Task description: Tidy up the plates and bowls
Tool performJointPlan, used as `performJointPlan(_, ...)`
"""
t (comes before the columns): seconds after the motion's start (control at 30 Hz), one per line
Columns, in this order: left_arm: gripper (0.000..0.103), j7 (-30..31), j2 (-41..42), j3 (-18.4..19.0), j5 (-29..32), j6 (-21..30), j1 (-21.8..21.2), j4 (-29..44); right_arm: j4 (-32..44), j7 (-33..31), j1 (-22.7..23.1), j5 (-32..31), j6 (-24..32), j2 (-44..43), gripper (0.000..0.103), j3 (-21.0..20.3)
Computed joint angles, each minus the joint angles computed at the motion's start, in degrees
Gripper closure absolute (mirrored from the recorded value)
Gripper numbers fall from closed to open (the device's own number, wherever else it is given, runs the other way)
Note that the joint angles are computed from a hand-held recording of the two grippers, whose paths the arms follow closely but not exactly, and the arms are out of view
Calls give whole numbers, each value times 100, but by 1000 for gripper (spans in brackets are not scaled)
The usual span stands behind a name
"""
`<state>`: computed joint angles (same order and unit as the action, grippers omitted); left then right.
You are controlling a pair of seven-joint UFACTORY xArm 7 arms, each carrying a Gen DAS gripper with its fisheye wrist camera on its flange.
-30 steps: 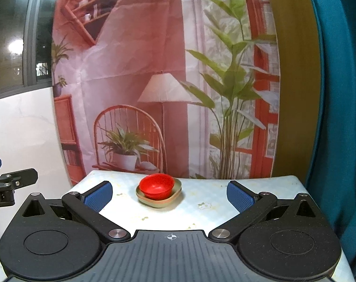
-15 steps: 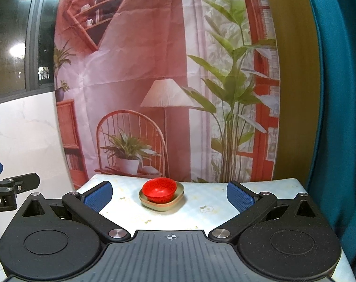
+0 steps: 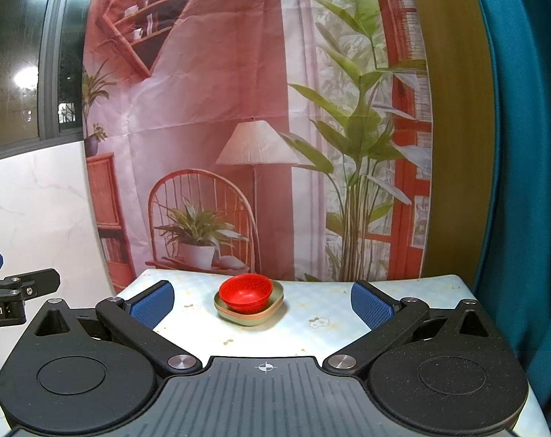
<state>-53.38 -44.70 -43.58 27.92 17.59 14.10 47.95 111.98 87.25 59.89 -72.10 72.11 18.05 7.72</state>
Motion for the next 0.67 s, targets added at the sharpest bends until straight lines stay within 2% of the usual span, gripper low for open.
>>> performJointPlan(0.67, 0, -77, 36, 24, 58, 72, -10, 18, -52, 14, -38, 14, -25, -28, 0, 21)
